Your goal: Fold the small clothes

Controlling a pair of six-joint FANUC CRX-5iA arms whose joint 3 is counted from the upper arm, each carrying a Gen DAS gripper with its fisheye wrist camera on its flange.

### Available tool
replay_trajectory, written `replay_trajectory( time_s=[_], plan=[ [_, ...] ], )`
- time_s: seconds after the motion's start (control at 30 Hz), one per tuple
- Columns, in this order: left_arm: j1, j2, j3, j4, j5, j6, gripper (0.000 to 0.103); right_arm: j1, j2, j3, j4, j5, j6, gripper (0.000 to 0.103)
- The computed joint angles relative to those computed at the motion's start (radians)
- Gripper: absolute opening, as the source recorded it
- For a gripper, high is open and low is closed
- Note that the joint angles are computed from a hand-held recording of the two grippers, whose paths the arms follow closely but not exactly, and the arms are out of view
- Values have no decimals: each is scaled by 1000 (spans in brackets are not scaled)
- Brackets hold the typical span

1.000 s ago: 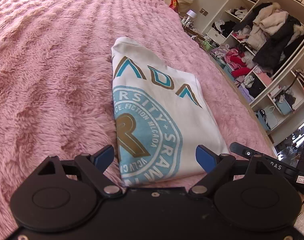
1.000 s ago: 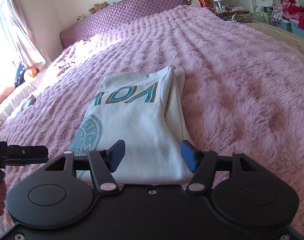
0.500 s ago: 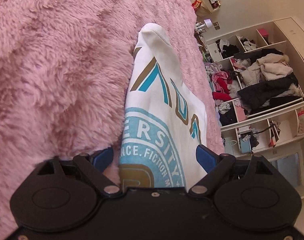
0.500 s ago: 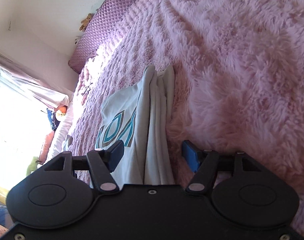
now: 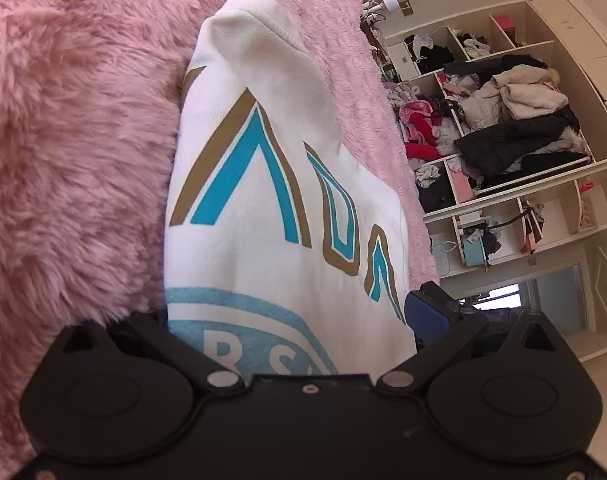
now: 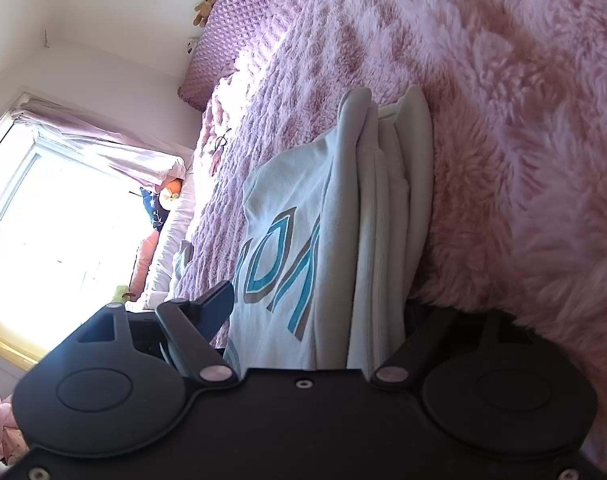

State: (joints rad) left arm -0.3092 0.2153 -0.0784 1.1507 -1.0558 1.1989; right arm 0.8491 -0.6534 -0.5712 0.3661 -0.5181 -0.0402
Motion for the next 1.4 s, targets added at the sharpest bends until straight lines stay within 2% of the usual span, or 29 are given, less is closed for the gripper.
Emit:
replay_trajectory(
  time_s=[0.07, 0.13, 0.17, 0.2, 0.3, 0.4, 0.57, 0.73, 0.9, 1.1, 1.23, 1.3, 1.4],
  plan=[
    [-2, 1, 15, -23, 5, 50, 102, 5, 20, 2, 36, 1, -36, 82],
    [7, 19, 67, -91, 2, 150, 93, 17, 25, 8, 71, -32, -56, 80],
    [14, 14, 88, -153, -4, 214, 77, 31, 37, 27, 85, -79, -62, 71],
    [15, 13, 113, -205, -6, 267, 57, 49, 54, 56, 93, -152, -68, 56],
    [15, -1, 118, -248, 5, 305, 41, 80, 89, 105, 127, -268, -133, 38],
    [13, -14, 116, -257, 13, 313, 33, 110, 137, 168, 156, -363, -150, 33],
    [16, -30, 134, -248, 8, 303, 23, 171, 235, 313, 209, -553, -90, 29],
    [36, -72, 153, -273, -9, 263, 21, 216, 319, 443, 258, -626, 6, 28],
    [129, -141, 140, -264, -42, 215, 21, 216, 415, 565, 255, -590, 106, 28],
    [301, -194, 184, -309, -116, 173, 21, 174, 566, 699, 199, -419, 211, 28],
    [431, -196, 202, -328, -153, 144, 21, 131, 681, 793, 99, -297, 278, 28],
    [478, -198, 176, -320, -149, 110, 21, 115, 730, 823, 54, -256, 300, 28],
    [537, -196, 106, -293, -146, 63, 22, 102, 791, 852, -1, -246, 343, 28]
  ],
)
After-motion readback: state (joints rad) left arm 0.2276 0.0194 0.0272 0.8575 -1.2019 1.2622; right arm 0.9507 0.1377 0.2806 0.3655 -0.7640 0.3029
